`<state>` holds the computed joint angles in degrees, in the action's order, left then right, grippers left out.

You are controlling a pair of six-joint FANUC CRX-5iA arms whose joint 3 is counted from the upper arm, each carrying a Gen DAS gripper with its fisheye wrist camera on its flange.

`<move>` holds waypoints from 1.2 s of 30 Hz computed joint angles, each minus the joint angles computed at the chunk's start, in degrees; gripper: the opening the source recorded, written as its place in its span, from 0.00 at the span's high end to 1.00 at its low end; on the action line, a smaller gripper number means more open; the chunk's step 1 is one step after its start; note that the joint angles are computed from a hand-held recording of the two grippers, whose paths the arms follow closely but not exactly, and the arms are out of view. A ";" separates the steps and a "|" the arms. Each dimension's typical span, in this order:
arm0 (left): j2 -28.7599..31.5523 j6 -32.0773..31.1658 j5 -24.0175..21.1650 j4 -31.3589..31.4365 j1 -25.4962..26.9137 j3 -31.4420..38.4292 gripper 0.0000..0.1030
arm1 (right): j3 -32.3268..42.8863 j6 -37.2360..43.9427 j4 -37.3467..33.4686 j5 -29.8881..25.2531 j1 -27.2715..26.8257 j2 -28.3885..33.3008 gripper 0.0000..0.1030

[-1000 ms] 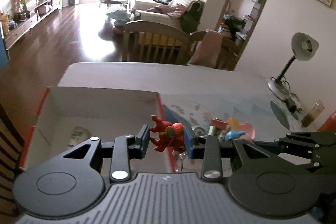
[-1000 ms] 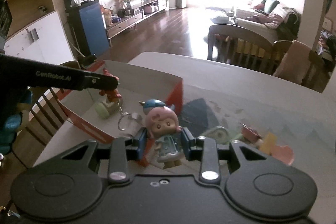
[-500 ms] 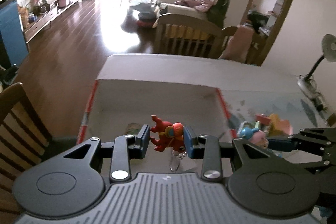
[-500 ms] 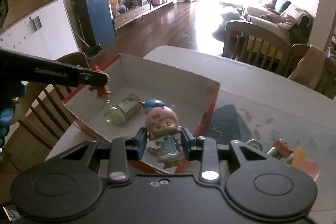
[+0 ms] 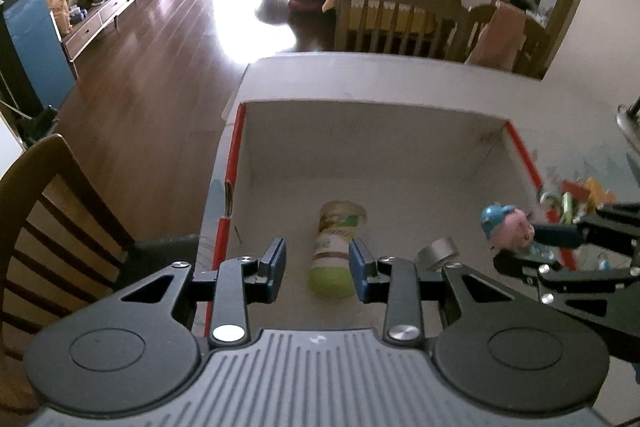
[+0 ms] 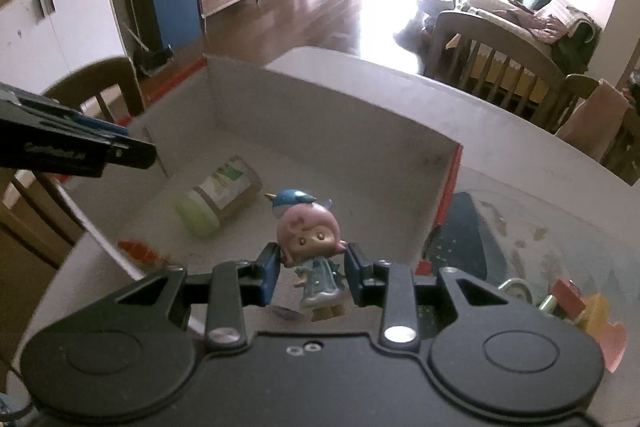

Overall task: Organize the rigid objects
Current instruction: 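Lower the pink-haired doll into the box and open the right gripper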

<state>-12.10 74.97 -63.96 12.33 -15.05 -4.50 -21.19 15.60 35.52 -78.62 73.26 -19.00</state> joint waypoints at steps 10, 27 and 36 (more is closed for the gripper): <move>0.75 -1.02 -0.24 1.26 0.27 -3.02 0.67 | 0.68 4.06 -3.58 0.30 -2.43 3.77 0.66; -0.30 -1.28 -0.53 1.85 -0.60 -3.34 0.67 | -0.35 -0.06 -1.83 1.69 -0.77 -0.57 0.56; -2.10 -1.14 -0.67 1.72 -1.78 -2.56 0.67 | -0.83 -4.19 0.81 0.71 2.94 -3.47 0.52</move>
